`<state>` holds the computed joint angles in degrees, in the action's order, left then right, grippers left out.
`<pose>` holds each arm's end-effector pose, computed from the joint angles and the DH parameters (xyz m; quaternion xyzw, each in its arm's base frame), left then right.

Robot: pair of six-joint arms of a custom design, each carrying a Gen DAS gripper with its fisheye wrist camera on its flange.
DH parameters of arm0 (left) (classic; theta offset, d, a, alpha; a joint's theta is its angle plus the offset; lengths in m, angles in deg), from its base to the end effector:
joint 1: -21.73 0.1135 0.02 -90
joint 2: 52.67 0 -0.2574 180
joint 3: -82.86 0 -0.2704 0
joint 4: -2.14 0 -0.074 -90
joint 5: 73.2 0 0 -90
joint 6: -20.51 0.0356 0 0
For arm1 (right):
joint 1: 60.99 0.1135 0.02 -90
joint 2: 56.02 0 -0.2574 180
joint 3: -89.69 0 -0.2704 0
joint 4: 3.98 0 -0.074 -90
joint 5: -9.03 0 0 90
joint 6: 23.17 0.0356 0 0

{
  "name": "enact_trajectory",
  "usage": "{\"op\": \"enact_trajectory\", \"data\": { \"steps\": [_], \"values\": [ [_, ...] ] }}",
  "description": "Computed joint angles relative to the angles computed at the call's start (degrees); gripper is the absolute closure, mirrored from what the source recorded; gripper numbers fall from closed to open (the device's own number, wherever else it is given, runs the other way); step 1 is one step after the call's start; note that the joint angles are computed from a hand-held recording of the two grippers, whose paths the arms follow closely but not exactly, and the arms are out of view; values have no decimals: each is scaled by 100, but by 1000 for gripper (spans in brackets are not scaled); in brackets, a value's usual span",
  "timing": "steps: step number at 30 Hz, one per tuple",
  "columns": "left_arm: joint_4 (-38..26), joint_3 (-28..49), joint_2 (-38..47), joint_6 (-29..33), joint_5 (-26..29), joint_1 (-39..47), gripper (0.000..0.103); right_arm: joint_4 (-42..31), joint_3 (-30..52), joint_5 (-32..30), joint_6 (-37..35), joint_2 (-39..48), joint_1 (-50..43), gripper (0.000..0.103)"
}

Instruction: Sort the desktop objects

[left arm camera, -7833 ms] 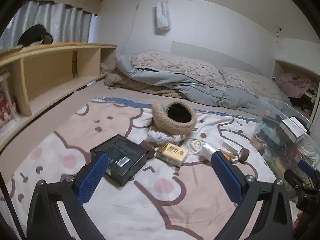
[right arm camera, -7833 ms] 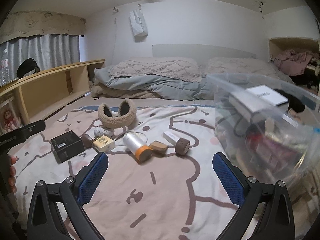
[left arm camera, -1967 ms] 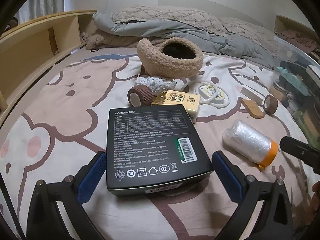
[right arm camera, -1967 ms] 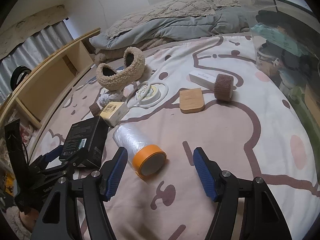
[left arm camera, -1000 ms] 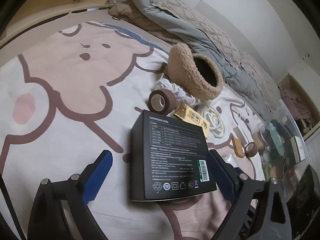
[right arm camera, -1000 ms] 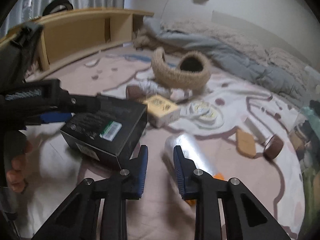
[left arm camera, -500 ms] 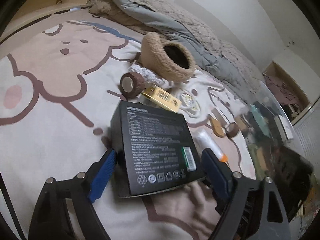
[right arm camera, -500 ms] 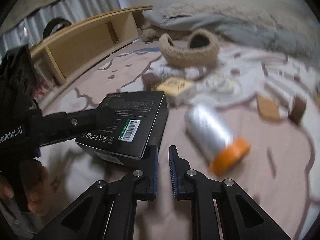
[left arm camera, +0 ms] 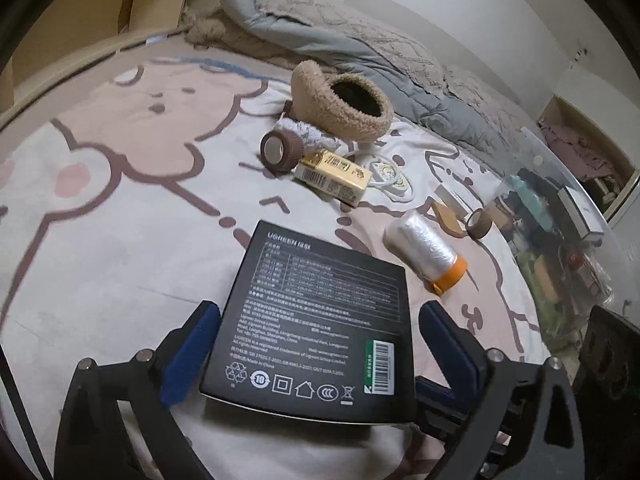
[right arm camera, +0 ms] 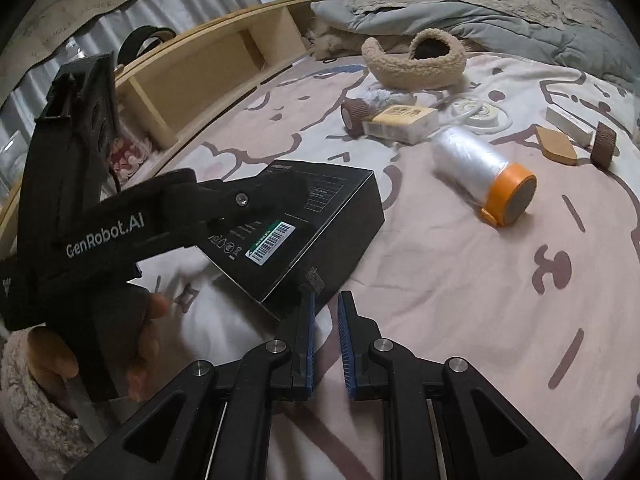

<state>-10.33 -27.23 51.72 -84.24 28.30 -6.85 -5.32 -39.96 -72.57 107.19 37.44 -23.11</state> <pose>0.3314 -0.1886 0.1302 0.1479 0.9144 -0.2214 0.3049 0.2486 0.1868 0.1092 0.0482 0.9187 0.1912 0.3421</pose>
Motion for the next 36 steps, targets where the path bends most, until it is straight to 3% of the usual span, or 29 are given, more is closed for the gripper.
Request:
{"op": "enact_trajectory", "data": {
  "steps": [6, 12, 18, 25, 30, 36],
  "values": [
    [451, -413, -375, 663, -880, -314, 0, 209, -324, -134, 284, -216, -330, 87],
    [599, -424, -451, 673, -1645, -102, 0, 272, -257, -402, 374, 59, -518, 87],
    [-27, -121, -244, 526, -1108, 273, 0, 62, 83, -508, 193, 424, -454, 87],
    [-355, 50, -31, 560, -1456, 220, 0, -149, 613, -612, -136, 996, -469, 86],
    [-318, 6, -76, 598, -1401, 226, 0, 774, 150, -1175, 159, 923, -731, 86],
    [309, -484, -697, 544, -323, 498, 0, 1538, -113, -1700, 588, 886, -903, 87]
  ]
}}
